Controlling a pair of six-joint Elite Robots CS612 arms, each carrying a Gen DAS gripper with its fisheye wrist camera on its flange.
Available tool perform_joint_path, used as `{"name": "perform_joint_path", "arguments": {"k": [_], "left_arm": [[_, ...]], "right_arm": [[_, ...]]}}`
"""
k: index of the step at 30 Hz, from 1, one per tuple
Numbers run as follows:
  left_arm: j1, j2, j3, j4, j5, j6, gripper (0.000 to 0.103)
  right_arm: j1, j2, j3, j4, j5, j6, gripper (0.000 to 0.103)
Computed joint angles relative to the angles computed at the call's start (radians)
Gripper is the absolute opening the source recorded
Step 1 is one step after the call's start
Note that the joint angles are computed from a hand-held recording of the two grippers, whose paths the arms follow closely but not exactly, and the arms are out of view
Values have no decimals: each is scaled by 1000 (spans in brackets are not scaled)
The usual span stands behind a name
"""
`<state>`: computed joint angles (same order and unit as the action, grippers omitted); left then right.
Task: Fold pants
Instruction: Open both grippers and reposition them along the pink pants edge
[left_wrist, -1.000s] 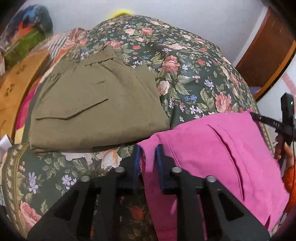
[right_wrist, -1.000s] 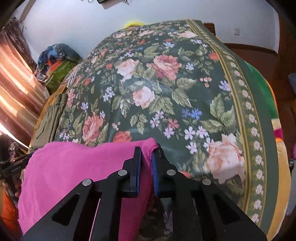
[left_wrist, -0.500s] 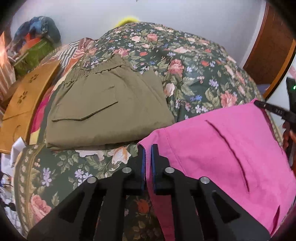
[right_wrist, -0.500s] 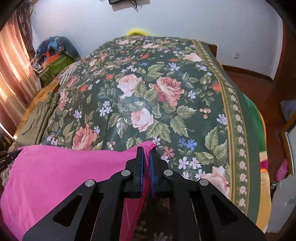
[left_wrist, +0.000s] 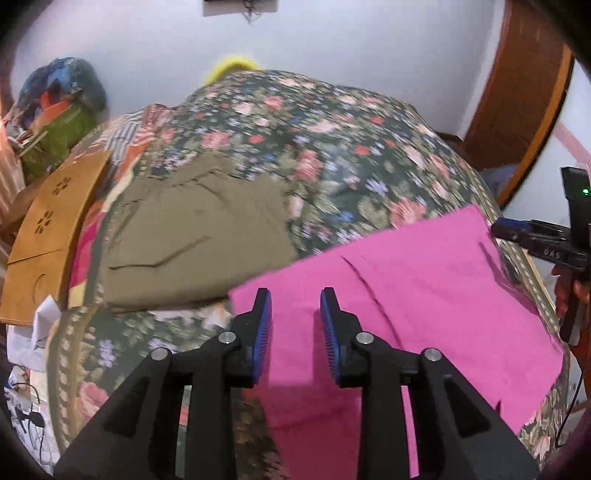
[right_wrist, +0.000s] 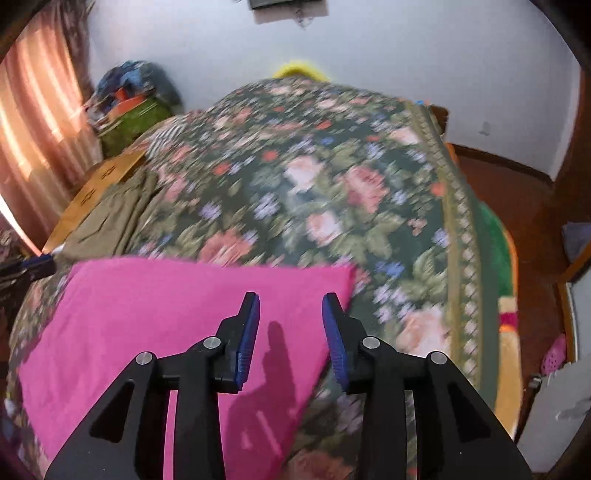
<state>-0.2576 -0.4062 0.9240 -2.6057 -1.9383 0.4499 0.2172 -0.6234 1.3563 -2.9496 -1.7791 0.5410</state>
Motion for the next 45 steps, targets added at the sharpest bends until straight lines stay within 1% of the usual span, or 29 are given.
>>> {"name": "perform_joint_path", "arguments": {"k": [1,3,5,6,7,8,10,13,15,16,18,20,22,25,27,32,34,38,41,42,43,44,45], "left_arm": [[-3,-3,9,7,-1,9,31],[-9,-5,21,34,6,32,32],[-14,-3,29,45,22,45,34],[-15,-2,35,30,31,44,37],[-15,-2,42,8,40,37,43],[-16,-3,47,-8,52,31,48],[-15,-5,44,2,60,19,49],[-7,-15,50,14,64,-8,49],[0,-26,63,9,59,-26,51],[5,-32,70,7,56,-35,55],[15,-48,90,-7,47,-63,63],[25,-61,109,-19,33,-92,75],[34,-77,133,-27,27,-116,79],[46,-101,170,-26,13,-131,80],[53,-116,196,-14,-4,-138,80],[71,-141,237,78,-86,-158,81],[74,-146,248,106,-109,-160,81],[79,-151,264,170,-162,-167,81],[81,-148,265,226,-204,-169,81],[80,-147,268,227,-209,-172,81],[79,-147,273,217,-209,-179,83],[78,-147,278,206,-214,-187,88],[77,-147,279,202,-222,-193,90]], "right_arm": [[0,3,-2,4,19,-1,32],[3,12,-8,30,48,-2,32],[2,21,-18,82,79,3,32],[1,24,-19,99,90,9,32],[-1,26,-16,105,103,18,32],[-2,25,-9,92,102,24,32],[1,17,-4,114,82,32,33],[12,0,7,141,30,29,33],[18,-14,26,129,19,32,34],[21,-22,35,114,17,33,34],[29,-35,51,81,14,29,42],[43,-44,59,46,1,18,46],[56,-51,64,15,-4,1,46],[76,-53,59,-16,-7,-12,46],[88,-52,54,-38,6,-15,46],[116,-39,32,-37,1,-46,47],[120,-32,26,-24,8,-49,47],[117,-17,20,12,45,-23,46],[112,-17,42,-28,71,11,49],[111,-18,47,-33,78,16,49],[113,-20,52,-38,82,20,49],[113,-20,55,-43,82,19,49],[117,-20,54,-43,77,19,50]]}}
